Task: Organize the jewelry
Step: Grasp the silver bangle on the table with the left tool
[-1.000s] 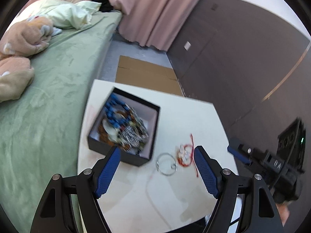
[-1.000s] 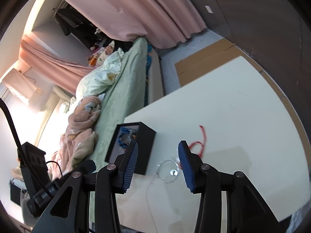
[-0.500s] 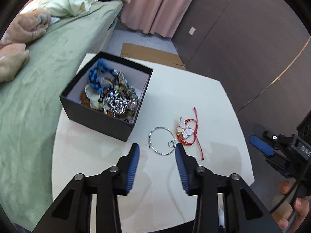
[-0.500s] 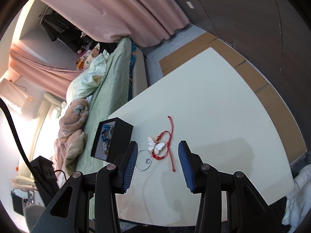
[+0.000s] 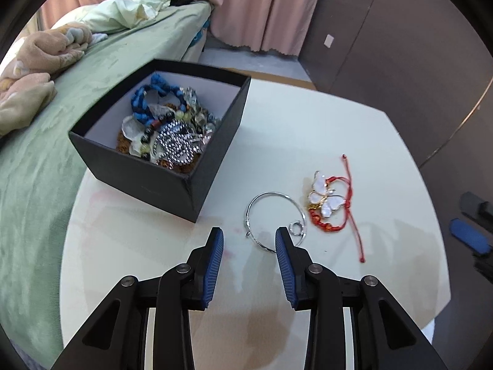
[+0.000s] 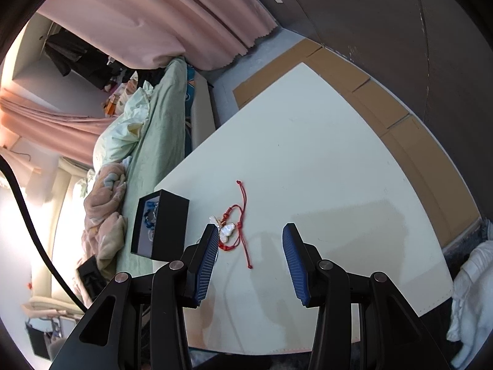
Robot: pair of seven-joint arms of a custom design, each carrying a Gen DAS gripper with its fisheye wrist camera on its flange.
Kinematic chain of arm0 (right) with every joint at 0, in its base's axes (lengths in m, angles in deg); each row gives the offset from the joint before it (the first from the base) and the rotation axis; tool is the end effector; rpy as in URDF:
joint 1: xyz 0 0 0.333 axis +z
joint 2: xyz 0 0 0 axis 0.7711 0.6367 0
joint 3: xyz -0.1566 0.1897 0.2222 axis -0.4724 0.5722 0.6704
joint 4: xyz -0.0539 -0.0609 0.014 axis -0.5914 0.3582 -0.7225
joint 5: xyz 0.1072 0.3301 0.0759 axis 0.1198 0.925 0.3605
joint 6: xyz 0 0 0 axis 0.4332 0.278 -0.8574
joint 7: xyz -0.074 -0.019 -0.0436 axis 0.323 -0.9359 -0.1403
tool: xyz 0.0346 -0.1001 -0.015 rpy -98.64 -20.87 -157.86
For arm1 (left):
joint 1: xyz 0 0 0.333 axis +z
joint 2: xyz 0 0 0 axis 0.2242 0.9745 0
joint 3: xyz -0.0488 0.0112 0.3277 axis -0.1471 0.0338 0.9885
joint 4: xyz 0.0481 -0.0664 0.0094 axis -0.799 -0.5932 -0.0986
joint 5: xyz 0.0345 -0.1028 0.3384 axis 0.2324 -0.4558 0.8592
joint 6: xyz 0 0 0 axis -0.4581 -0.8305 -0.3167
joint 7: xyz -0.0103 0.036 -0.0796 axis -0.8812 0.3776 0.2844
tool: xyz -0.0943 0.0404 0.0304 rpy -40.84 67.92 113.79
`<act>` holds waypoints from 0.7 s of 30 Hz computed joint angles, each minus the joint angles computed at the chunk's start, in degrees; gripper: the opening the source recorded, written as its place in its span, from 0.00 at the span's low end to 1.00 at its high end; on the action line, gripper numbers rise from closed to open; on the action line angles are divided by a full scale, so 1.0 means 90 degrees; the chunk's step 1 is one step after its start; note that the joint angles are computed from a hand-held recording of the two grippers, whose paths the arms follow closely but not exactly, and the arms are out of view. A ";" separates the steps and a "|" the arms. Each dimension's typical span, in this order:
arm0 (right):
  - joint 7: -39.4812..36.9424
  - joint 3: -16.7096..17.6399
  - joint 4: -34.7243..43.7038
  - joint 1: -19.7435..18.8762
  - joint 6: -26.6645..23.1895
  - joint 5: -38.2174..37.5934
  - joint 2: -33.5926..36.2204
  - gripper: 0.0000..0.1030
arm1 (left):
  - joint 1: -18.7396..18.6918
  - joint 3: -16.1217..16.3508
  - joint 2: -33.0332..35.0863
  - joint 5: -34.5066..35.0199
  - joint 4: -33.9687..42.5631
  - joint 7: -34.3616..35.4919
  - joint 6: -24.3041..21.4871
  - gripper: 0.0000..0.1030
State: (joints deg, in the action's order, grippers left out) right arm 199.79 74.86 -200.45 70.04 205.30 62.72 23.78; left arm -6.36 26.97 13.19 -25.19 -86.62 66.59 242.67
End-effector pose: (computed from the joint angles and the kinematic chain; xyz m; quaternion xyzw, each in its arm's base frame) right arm 0.3720 0.1167 0.4856 -0.3798 0.8432 -0.0373 0.3787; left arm 0.4718 -0.3065 0.4668 -0.5817 0.7640 -0.2636 0.0916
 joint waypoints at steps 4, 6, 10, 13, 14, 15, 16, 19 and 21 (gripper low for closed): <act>-0.0164 -0.0170 0.0040 0.0201 -0.0033 0.0093 0.0016 0.43 | -0.0144 0.0135 0.0069 0.0966 0.0037 -0.0726 0.0089 0.35; -0.0205 -0.0179 0.0035 0.0229 -0.0020 0.0132 0.0012 0.43 | -0.0263 0.0241 0.0108 0.1708 0.0084 -0.1266 0.0063 0.34; -0.0208 -0.0098 0.0073 0.0163 -0.0093 0.0143 0.0042 0.43 | -0.0461 0.0337 0.0172 0.3081 0.0233 -0.2160 -0.0206 0.25; -0.0248 -0.0080 0.0141 0.0163 -0.0193 0.0151 0.0118 0.43 | -0.0401 0.0237 0.0207 0.3139 0.0236 -0.1920 -0.0138 0.09; -0.0282 -0.0085 0.0176 0.0184 -0.0226 0.0160 0.0158 0.43 | -0.0384 0.0219 0.0217 0.3097 0.0247 -0.1831 -0.0143 0.05; -0.0317 -0.0093 0.0212 0.0204 -0.0258 0.0175 0.0196 0.43 | -0.0358 0.0191 0.0226 0.2978 0.0267 -0.1685 -0.0167 0.03; -0.0345 -0.0088 0.0250 0.0217 -0.0297 0.0191 0.0238 0.43 | -0.0330 0.0167 0.0220 0.2828 0.0264 -0.1547 -0.0173 0.02; -0.0495 -0.0139 0.0335 0.0326 -0.0359 0.0300 0.0351 0.43 | -0.0027 -0.0071 0.0119 0.1210 0.0135 -0.0311 -0.0074 0.02; -0.0595 -0.0151 0.0399 0.0365 -0.0397 0.0371 0.0415 0.43 | 0.0035 -0.0092 0.0040 0.0637 0.0098 0.0140 -0.0045 0.02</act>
